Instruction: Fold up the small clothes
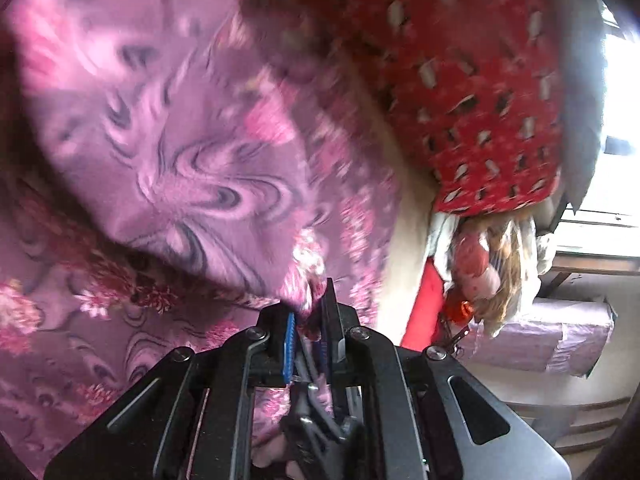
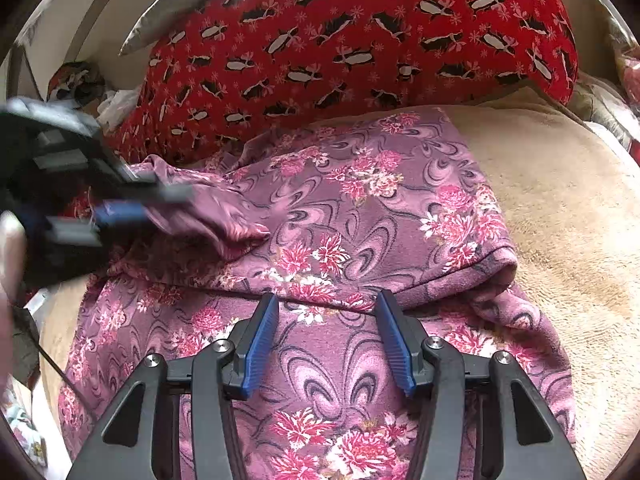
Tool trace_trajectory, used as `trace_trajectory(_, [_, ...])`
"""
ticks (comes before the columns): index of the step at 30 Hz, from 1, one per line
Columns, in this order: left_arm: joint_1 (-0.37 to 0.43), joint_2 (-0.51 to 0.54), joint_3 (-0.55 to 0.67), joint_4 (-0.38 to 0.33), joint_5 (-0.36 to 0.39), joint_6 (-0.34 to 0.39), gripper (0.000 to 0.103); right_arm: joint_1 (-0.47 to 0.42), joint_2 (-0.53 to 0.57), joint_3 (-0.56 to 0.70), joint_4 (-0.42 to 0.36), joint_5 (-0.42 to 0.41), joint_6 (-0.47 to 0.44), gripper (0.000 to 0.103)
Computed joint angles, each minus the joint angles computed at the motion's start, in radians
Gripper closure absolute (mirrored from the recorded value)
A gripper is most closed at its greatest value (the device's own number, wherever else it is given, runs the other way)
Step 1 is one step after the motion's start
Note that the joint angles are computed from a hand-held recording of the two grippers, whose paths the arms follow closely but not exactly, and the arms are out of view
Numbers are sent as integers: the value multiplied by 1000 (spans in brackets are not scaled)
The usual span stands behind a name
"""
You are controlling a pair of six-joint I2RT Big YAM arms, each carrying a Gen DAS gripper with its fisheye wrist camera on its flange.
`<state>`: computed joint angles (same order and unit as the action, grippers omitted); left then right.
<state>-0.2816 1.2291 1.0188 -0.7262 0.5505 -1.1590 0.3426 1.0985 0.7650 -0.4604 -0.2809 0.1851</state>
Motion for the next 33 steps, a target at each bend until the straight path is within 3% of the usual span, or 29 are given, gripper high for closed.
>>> trace_trajectory(5, [-9,-37,-20,-48,21,78,90,-28,3,-14,26,-62,16,49])
trace_trajectory(9, [25,-200,-85,-126,31,222,62,-75,30,20,-22,-176,41,46])
trace_trajectory(12, [109,-349,-148,-189,-2,297,58,-124,43,54,-54,-310,168,44])
trace_trajectory(13, [153,-387,-171,-201,-10,300,58,-139,42,48,-12,-398,241,43])
trace_trajectory(15, [253,-424,-211,-202,6,281,58,-131,57,44,78,-515,369,26])
trace_trajectory(17, [356,-419,-250,-190,63,240,58,-91,91,73,77,-508,416,23])
trace_trajectory(21, [413,-378,-278,-159,83,208,58,11,190,143,44,-451,522,23])
trace_trajectory(22, [415,-369,-281,-153,81,203,58,31,199,145,75,-441,564,27])
trace_trajectory(23, [420,-361,-283,-144,88,203,58,48,202,153,81,-419,577,45])
trace_trajectory(24, [426,-357,-281,-146,89,210,58,60,211,169,79,-424,571,87])
trace_trajectory(26, [437,-353,-277,-145,91,224,58,54,208,179,92,-455,551,93])
trace_trajectory(30, [466,-357,-284,-149,117,247,58,-5,131,200,19,-321,368,93])
trace_trajectory(33, [472,-375,-299,-149,128,255,58,-90,133,214,-40,-263,311,93])
